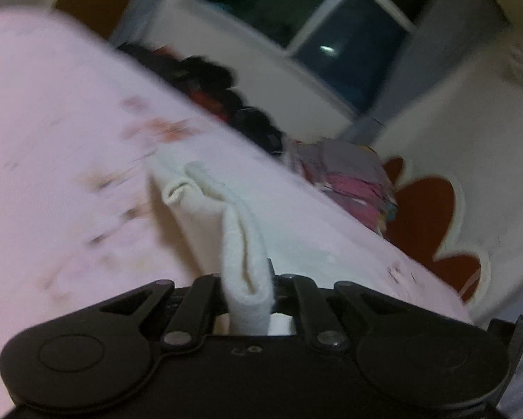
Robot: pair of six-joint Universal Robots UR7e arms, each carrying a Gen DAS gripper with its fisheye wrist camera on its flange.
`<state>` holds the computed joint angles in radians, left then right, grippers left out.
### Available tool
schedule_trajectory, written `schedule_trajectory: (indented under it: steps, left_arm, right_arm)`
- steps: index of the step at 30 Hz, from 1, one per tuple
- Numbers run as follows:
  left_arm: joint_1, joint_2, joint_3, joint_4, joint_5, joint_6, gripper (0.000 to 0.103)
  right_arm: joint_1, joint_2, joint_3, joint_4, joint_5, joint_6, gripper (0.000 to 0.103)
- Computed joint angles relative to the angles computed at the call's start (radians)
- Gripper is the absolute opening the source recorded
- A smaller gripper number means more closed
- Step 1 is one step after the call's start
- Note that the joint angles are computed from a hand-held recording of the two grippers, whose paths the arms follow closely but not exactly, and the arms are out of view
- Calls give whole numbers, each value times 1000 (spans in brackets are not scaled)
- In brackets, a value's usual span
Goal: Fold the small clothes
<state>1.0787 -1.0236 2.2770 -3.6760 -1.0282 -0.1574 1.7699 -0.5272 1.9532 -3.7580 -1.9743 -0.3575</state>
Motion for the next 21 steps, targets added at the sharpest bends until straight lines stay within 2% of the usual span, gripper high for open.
schedule_trajectory:
  steps: [6,10,14,15,17,21]
  left_arm:
    - [-97,118,-90,87,-38,114,7]
    - [-137,205,-124,171,-74,126,7]
    - [-153,273,-135,243,-49,115,7]
    - [-161,288,-130,239,-23,112,8]
    - [-167,295,-120,240,-31,133,11]
    - [-191,279,-103,262,-66,158,35]
  right_arm:
    - [-72,-168,143,-41,56,36,47]
    - [-138,-278,234,-53,65,60,47]
    - [-188,-363,299,-48,84,64,47]
    - [-195,-374,310,-51,91,64,47]
    - [-203,-396,327,-46,112,72,47]
    - [-215,-433,346,-11,203,92,47]
